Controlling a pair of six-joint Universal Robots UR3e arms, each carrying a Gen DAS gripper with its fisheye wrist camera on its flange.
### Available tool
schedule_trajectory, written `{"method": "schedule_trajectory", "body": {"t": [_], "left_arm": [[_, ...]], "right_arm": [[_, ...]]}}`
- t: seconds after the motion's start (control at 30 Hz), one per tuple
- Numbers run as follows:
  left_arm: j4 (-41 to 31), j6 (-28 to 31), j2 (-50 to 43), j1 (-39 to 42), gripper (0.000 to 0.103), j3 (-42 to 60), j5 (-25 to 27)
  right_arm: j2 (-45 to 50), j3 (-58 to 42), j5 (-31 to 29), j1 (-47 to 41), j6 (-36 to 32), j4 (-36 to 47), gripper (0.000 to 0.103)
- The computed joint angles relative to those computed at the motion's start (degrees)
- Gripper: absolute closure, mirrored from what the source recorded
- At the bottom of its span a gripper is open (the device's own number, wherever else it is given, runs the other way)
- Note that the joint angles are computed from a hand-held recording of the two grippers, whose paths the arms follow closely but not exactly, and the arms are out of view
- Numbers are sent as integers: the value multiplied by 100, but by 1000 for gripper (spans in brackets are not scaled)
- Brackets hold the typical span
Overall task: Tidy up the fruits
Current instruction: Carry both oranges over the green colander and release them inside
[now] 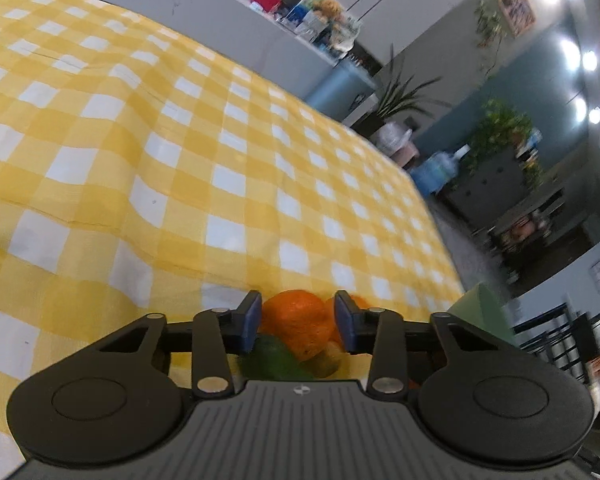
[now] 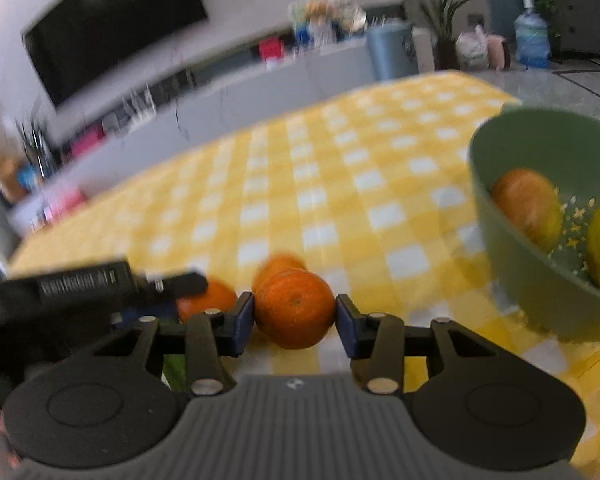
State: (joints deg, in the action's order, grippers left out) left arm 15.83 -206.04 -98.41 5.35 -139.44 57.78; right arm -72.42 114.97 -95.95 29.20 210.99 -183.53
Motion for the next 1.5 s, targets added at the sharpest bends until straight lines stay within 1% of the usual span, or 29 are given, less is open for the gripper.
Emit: {"method": "schedule_trajectory", "body": {"t": [0.03, 0.07, 0.13, 0.2, 0.23, 0.27, 0.33, 0.37, 0.43, 0.47, 0.53, 0.57, 0.6, 0.67, 0.8, 0.87, 0.9, 0.97, 1.0, 1.03, 1.1, 1.17, 1.23, 1.3, 1.33, 1.37, 1.4, 1.43, 1.5], "left_arm": [[56, -23, -14, 93, 62, -41, -175], [9, -46, -40, 94, 62, 1, -206], [-142, 69, -28, 31, 62, 73, -67], [-462, 380, 66, -105, 60, 210, 132], [-609, 460, 104, -194, 57, 287, 260], [-765, 542, 118, -293, 48, 382, 384], [-899, 655, 50, -510, 44, 545, 692], [-1008, 690, 6, -620, 40, 657, 872], [-1327, 705, -78, -741, 38, 856, 1068], [-1128, 703, -128, -751, 36, 794, 1092], [-1098, 729, -118, -690, 37, 742, 1007], [-1079, 695, -107, -632, 41, 702, 932], [-1040, 655, -94, -586, 50, 649, 892], [-958, 545, -111, -487, 58, 579, 871], [-610, 443, -248, -80, 58, 360, 302], [-634, 531, -234, 15, 56, 321, 186], [-589, 534, -223, 32, 50, 294, 184], [-327, 376, -256, -30, 42, 259, 353], [-237, 342, -267, -87, 40, 267, 470], [-165, 352, -279, -128, 40, 278, 540], [96, 381, -335, -234, 32, 270, 685], [170, 532, -402, -338, 30, 334, 719], [72, 597, -463, -551, 30, 484, 943], [34, 557, -590, -830, 31, 665, 1379], [128, 492, -684, -989, 32, 729, 1673], [275, 492, -802, -1090, 33, 763, 1839], [420, 508, -875, -1115, 35, 742, 1838], [523, 486, -911, -1131, 37, 712, 1833], [694, 426, -906, -1071, 54, 600, 1646]], "right_arm": [[-23, 79, -72, 15, 34, -178, 62], [-38, 140, -126, 26, 58, -313, 62], [-64, 199, -126, 21, 103, -397, 62], [-75, 171, -96, 13, 109, -292, 62], [-75, 123, -76, 12, 90, -176, 62], [-87, 73, -43, 0, 65, -33, 62], [-54, -27, -100, 50, 20, 137, 62], [-55, -20, -96, 45, -19, 140, 62], [-48, -16, -87, 52, -40, 107, 62], [-56, -1, -95, 60, -38, 89, 62], [-66, 14, -95, 55, -27, 96, 62], [-63, 6, -95, 53, -20, 113, 62], [-73, 10, -78, 45, -8, 125, 62], [-83, 16, -77, 51, -2, 126, 62], [-66, -12, -51, 50, -42, 125, 62], [-39, -47, -28, 41, -56, 143, 62], [-35, -57, -22, 36, -55, 159, 62], [-42, -55, -3, 23, -39, 174, 62], [-35, -57, 16, 2, -41, 176, 62], [-29, -68, 19, 0, -35, 193, 62], [-13, -100, 25, 1, -41, 245, 62], [-1, -113, 46, -3, -45, 260, 62], [0, -120, 41, 0, -54, 267, 62], [21, -130, 72, -21, -65, 255, 62], [26, -129, 78, -27, -66, 249, 62], [33, -123, 77, -30, -64, 235, 62], [35, -112, 75, -31, -55, 212, 62], [38, -100, 79, -36, -50, 190, 62], [49, -79, 86, -39, -44, 142, 62]]}}
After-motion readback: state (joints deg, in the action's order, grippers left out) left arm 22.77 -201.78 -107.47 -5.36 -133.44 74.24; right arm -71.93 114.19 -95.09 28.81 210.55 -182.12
